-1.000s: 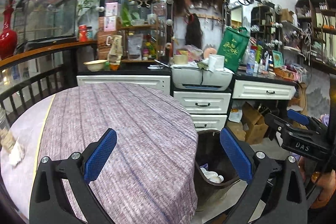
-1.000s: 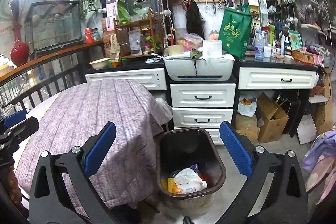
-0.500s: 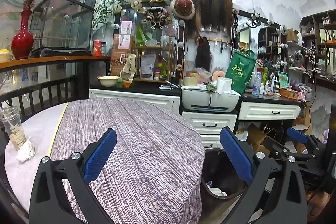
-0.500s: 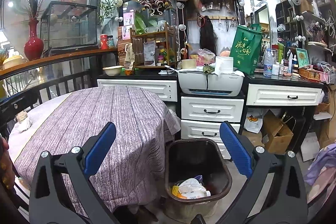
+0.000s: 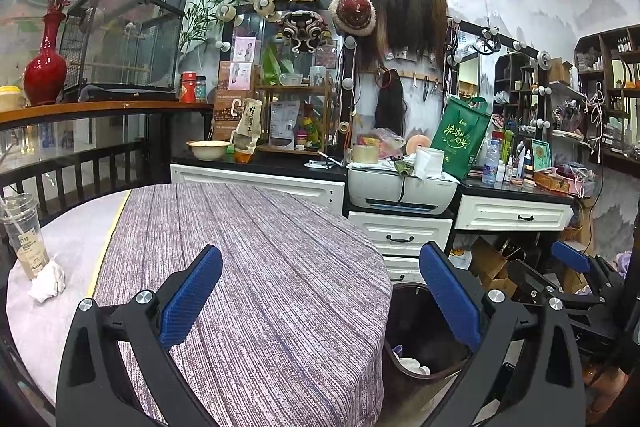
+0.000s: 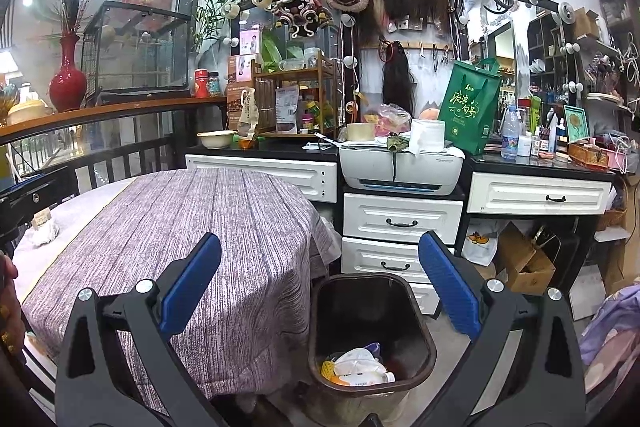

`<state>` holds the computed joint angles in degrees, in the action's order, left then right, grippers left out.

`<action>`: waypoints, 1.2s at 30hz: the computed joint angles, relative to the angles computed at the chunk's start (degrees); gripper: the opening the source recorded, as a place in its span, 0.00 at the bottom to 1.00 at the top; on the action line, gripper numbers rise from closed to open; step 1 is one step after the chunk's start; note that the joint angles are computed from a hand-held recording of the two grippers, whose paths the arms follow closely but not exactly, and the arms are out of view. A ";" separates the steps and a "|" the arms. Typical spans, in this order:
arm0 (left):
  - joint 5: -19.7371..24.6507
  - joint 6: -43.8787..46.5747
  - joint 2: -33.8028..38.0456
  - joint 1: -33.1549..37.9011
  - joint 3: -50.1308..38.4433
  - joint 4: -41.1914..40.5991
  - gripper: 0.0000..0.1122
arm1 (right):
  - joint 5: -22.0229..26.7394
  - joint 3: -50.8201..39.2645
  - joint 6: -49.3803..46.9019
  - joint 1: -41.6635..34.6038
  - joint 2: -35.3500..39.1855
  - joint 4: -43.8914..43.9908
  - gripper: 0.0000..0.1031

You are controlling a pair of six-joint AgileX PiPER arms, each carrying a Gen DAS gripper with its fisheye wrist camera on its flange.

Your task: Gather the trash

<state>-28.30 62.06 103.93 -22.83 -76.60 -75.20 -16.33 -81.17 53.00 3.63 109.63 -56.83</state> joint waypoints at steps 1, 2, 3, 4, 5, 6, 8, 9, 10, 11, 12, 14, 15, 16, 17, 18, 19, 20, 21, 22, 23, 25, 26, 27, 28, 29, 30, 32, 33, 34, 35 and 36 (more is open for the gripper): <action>0.06 -0.23 -0.02 -0.01 0.06 0.14 0.87 | 0.03 -0.06 0.30 -0.03 0.03 -0.34 0.94; 0.15 -0.28 -0.01 -0.02 0.08 0.08 0.87 | -0.04 0.05 0.24 -0.06 0.03 -0.31 0.94; 0.29 0.27 -0.07 0.02 -0.04 -0.45 0.87 | -0.05 0.02 0.28 -0.07 0.11 -0.37 0.94; 0.33 0.56 -0.06 0.03 -0.14 -0.70 0.87 | -0.04 -0.07 0.70 -0.14 0.11 -0.82 0.94; 0.24 0.63 -0.05 -0.01 -0.17 -0.81 0.87 | -0.05 -0.09 0.69 -0.16 0.15 -0.82 0.94; 0.31 0.64 -0.09 0.00 -0.21 -0.92 0.87 | -0.09 -0.09 0.75 -0.16 0.12 -0.89 0.94; 0.73 -0.39 -0.11 0.16 0.02 0.05 0.87 | -0.06 -0.13 0.89 -0.16 0.14 -1.03 0.94; 0.66 -0.14 -0.15 0.09 -0.05 -0.18 0.87 | -0.06 -0.13 0.89 -0.16 0.14 -1.03 0.94; 0.55 -0.11 -0.04 0.07 -0.12 -0.17 0.87 | -0.11 -0.20 1.57 -0.22 0.16 -1.70 0.94; 0.58 -0.07 0.01 0.10 -0.15 -0.13 0.87 | -0.08 -0.25 1.96 -0.22 0.21 -2.12 0.94; 0.67 0.34 0.11 0.14 -0.31 -0.47 0.87 | -0.09 -0.21 1.94 -0.26 0.22 -2.12 0.94; 0.77 0.38 0.32 0.20 -0.33 -0.63 0.87 | -0.13 -0.19 1.80 -0.33 0.30 -1.92 0.94; 0.90 0.15 0.39 0.29 -0.29 -0.47 0.87 | -0.24 -0.21 1.73 -0.39 0.34 -1.87 0.94; 1.10 0.22 0.41 0.41 -0.36 -0.59 0.87 | -0.25 -0.27 1.56 -0.37 0.43 -1.69 0.94; 1.07 0.15 0.42 0.40 -0.31 -0.61 0.87 | -0.26 -0.28 1.77 -0.38 0.44 -1.93 0.94; 1.01 -0.01 0.39 0.38 -0.22 -0.37 0.87 | -0.25 -0.39 2.15 -0.41 0.55 -2.36 0.94; 1.06 0.00 0.42 0.45 -0.25 -0.39 0.87 | -0.08 -0.49 2.66 -0.38 0.53 -2.84 0.94; 1.01 0.03 0.40 0.42 -0.23 -0.37 0.87 | -0.04 -0.56 3.02 -0.41 0.57 -3.18 0.94; 1.09 0.08 0.38 0.45 -0.22 -0.43 0.87 | -0.01 -0.59 3.21 -0.42 0.56 -3.30 0.94; 1.18 0.06 0.40 0.45 -0.20 -0.52 0.87 | 0.00 -0.58 3.24 -0.40 0.55 -3.30 0.94; 1.21 -0.10 0.41 0.43 -0.15 -0.46 0.87 | 0.12 -0.57 3.27 -0.28 0.48 -3.31 0.94; 1.09 -0.66 0.48 0.32 0.01 -0.05 0.87 | 0.18 -0.43 2.90 -0.26 0.38 -3.00 0.94; 1.07 -0.59 0.50 0.32 -0.01 -0.07 0.87 | 0.12 -0.35 2.71 -0.26 0.35 -2.78 0.94; 0.99 -0.48 0.52 0.29 -0.01 -0.16 0.87 | 0.05 -0.33 2.72 -0.27 0.36 -2.73 0.94; 0.95 -0.46 0.53 0.26 -0.01 -0.22 0.87 | 0.15 -0.41 2.93 -0.22 0.40 -2.95 0.94; 1.03 -0.43 0.52 0.26 -0.03 -0.32 0.87 | 0.19 -0.39 2.98 -0.22 0.39 -3.04 0.94; 1.16 -0.35 0.50 0.29 -0.06 -0.44 0.87 | 0.18 -0.36 2.93 -0.24 0.35 -3.01 0.94; 1.08 -0.06 0.54 0.20 -0.12 -0.72 0.87 | 0.14 -0.34 2.71 -0.22 0.34 -2.75 0.94; 0.99 -0.17 0.67 0.08 -0.11 -0.73 0.87 | 0.14 -0.34 2.71 -0.22 0.34 -2.75 0.94; 0.99 -0.44 0.60 0.05 0.02 -0.55 0.87 | 0.14 -0.34 2.71 -0.22 0.34 -2.75 0.94; 1.05 -0.81 0.60 0.10 0.04 -0.13 0.87 | 0.04 -0.35 2.52 -0.25 0.37 -2.58 0.94; 1.02 -0.73 0.65 0.10 -0.01 -0.09 0.87 | 0.07 -0.36 2.50 -0.20 0.36 -2.54 0.94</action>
